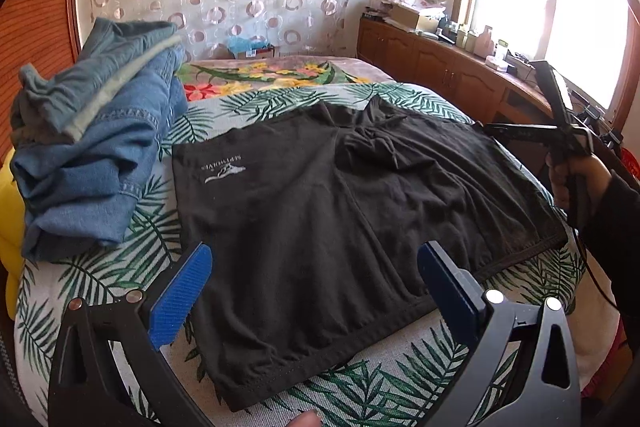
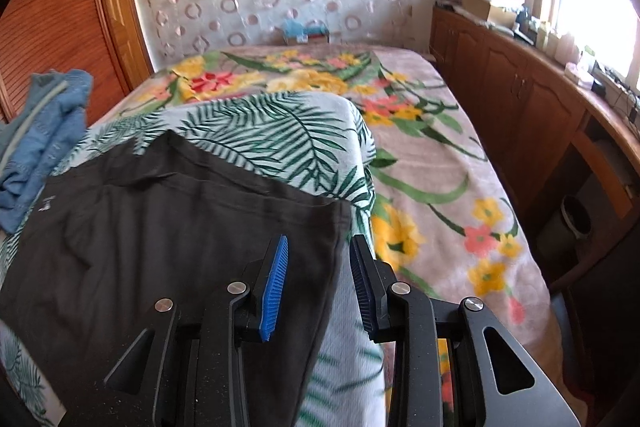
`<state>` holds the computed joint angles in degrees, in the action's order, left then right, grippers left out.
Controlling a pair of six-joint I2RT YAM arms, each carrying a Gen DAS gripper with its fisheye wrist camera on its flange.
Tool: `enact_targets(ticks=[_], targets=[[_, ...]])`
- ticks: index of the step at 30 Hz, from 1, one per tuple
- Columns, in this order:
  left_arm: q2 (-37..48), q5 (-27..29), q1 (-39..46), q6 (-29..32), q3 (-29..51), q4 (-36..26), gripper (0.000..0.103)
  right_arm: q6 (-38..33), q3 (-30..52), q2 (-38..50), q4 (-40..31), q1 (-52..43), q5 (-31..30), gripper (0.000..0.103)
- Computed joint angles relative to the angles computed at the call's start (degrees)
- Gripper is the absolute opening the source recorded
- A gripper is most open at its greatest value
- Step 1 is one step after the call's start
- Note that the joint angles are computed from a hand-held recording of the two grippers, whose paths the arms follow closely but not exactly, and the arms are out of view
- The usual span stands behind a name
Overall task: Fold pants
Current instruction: 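Move both grippers toward the hem of the black shorts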
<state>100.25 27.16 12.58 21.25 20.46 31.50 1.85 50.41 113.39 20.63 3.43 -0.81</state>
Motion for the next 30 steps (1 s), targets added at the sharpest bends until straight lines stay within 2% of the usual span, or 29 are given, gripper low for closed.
enact_targets(ticks=[6, 9, 10, 12, 20, 23, 27, 28, 30], targets=[[1.7, -0.8, 0.2, 0.5, -0.3, 1.6, 0.103, 1.9, 1.9, -1.7, -5.6, -0.6, -0.7, 0.031], [1.9, -0.2, 0.7, 0.9, -0.4, 1.5, 0.103, 1.8, 0.5, -4.5, -7.4, -0.7, -1.4, 0.019], [2.1, -0.2, 0.7, 0.9, -0.3, 1.5, 0.103, 1.3, 0.4, -4.8, -7.5, -1.1, -1.6, 0.007], [2.2, -0.1, 0.9, 1.0, -0.1, 1.2, 0.103, 0.4, 0.3, -6.0, -9.3, -1.7, -2.9, 0.004], [2.2, 0.8, 2.1, 1.6, 0.3, 0.3, 0.103, 0.5, -6.4, -14.9, -9.9, 0.0, 3.1, 0.004], [1.8, 1.4, 2.9, 1.9, 0.1, 0.0, 0.103, 1.2, -11.0, -20.2, -9.9, 2.2, 5.3, 0.017], [1.8, 2.2, 4.2, 2.6, 0.2, -0.6, 0.103, 2.6, -23.1, -32.9, -8.4, 6.4, 6.2, 0.035], [1.8, 2.4, 4.7, 2.9, 0.2, -0.8, 0.103, 2.2, -24.2, -34.0, -8.1, 7.0, 5.9, 0.037], [1.7, 2.6, 5.1, 3.2, 0.2, -1.2, 0.103, 5.5, -31.2, -42.8, -9.6, 11.5, 9.2, 0.037]])
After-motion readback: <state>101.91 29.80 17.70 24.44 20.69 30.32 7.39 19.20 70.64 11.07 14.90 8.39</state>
